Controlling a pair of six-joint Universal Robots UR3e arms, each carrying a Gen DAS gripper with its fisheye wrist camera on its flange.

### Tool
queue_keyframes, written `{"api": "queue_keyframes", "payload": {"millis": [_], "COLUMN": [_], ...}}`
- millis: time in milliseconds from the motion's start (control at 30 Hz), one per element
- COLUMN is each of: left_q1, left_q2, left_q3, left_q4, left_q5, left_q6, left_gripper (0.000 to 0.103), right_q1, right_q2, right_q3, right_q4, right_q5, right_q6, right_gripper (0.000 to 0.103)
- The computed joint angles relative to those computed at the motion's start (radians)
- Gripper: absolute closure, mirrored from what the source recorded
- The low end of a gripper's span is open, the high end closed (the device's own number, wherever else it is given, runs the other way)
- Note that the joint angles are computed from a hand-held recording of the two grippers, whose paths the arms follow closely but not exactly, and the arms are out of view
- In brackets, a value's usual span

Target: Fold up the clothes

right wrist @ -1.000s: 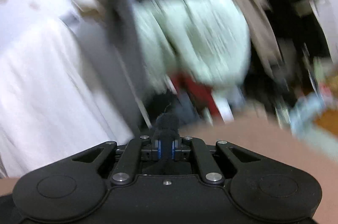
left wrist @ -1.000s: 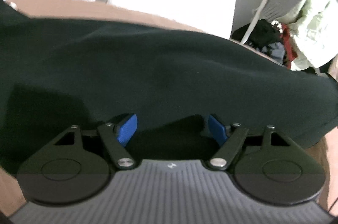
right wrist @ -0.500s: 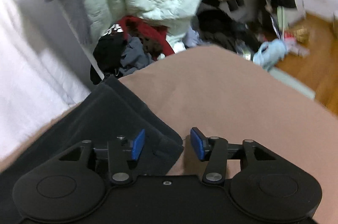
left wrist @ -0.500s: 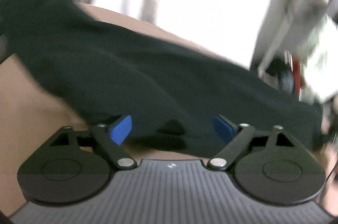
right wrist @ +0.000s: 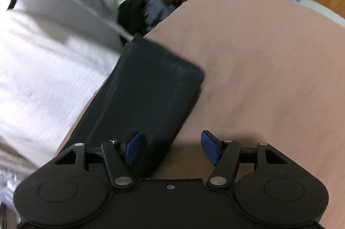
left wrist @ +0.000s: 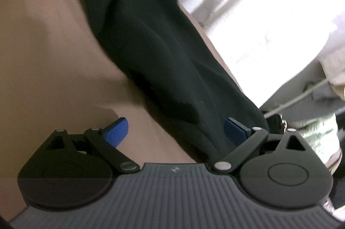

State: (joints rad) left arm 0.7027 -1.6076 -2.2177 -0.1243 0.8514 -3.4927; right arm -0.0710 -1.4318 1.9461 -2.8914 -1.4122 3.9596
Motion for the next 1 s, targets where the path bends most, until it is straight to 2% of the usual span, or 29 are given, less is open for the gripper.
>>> {"api": "queue_keyframes", "payload": {"millis": [100,167,233,267,367,400,433,467,500,533,600,667,767,833,900,967,1000], "left_q1": [-0.107,-0.180,-0.247,-0.278,-0.356,-0.362,-0.365,-0.369,-0.375,-0.371,-0.368,-0.362,-0.351,-0.290,-0.202,-0.144,-0.119], "left_q2": [-0.142,-0.220,-0.296,-0.335,-0.450,-0.477,-0.489,-0.498,-0.492,-0.477,-0.401,-0.277,-0.075,0.084,0.252,0.422,0.520], "left_q3": [0.095,0.185,0.267,0.331,0.529,0.588,0.639,0.691,0.743,0.775,0.771,0.648,0.486,0.387,0.307,0.247,0.189], "left_q4": [0.085,0.078,0.108,0.087,0.005,-0.033,-0.084,-0.142,-0.234,-0.318,-0.426,-0.354,-0.276,-0.312,-0.460,-0.665,-0.762], "left_q5": [0.081,0.139,0.191,0.229,0.331,0.335,0.341,0.350,0.373,0.364,0.353,0.350,0.371,0.297,0.171,0.099,0.093], "left_q6": [-0.022,-0.022,-0.006,0.004,0.035,0.018,0.000,-0.013,0.003,0.026,0.039,0.043,0.080,0.112,0.167,0.295,0.363], "left_gripper": [0.009,0.010,0.020,0.028,0.030,0.031,0.036,0.059,0.076,0.081,0.091,0.092,0.093,0.093,0.093,0.093,0.093], "right_q1": [0.018,0.045,0.076,0.097,0.135,0.118,0.100,0.086,0.070,0.059,0.085,0.134,0.158,0.185,0.227,0.366,0.459], "right_q2": [0.054,0.137,0.222,0.273,0.425,0.450,0.469,0.457,0.426,0.394,0.314,0.217,0.031,-0.113,-0.276,-0.421,-0.476], "right_q3": [-0.029,-0.028,-0.048,-0.088,-0.239,-0.241,-0.238,-0.214,-0.180,-0.150,-0.125,-0.124,-0.075,-0.039,0.035,0.087,0.103], "right_q4": [-0.035,-0.163,-0.283,-0.320,-0.391,-0.452,-0.503,-0.517,-0.518,-0.517,-0.489,-0.418,-0.324,-0.256,-0.208,-0.104,-0.029], "right_q5": [0.002,-0.051,-0.120,-0.165,-0.239,-0.197,-0.156,-0.139,-0.118,-0.106,-0.148,-0.212,-0.229,-0.263,-0.318,-0.489,-0.587], "right_q6": [-0.096,-0.119,-0.117,-0.104,-0.092,-0.137,-0.174,-0.179,-0.163,-0.159,-0.237,-0.327,-0.345,-0.340,-0.349,-0.333,-0.288], "right_gripper": [0.036,0.035,0.035,0.034,0.032,0.038,0.066,0.082,0.087,0.089,0.090,0.090,0.091,0.091,0.091,0.091,0.091]}}
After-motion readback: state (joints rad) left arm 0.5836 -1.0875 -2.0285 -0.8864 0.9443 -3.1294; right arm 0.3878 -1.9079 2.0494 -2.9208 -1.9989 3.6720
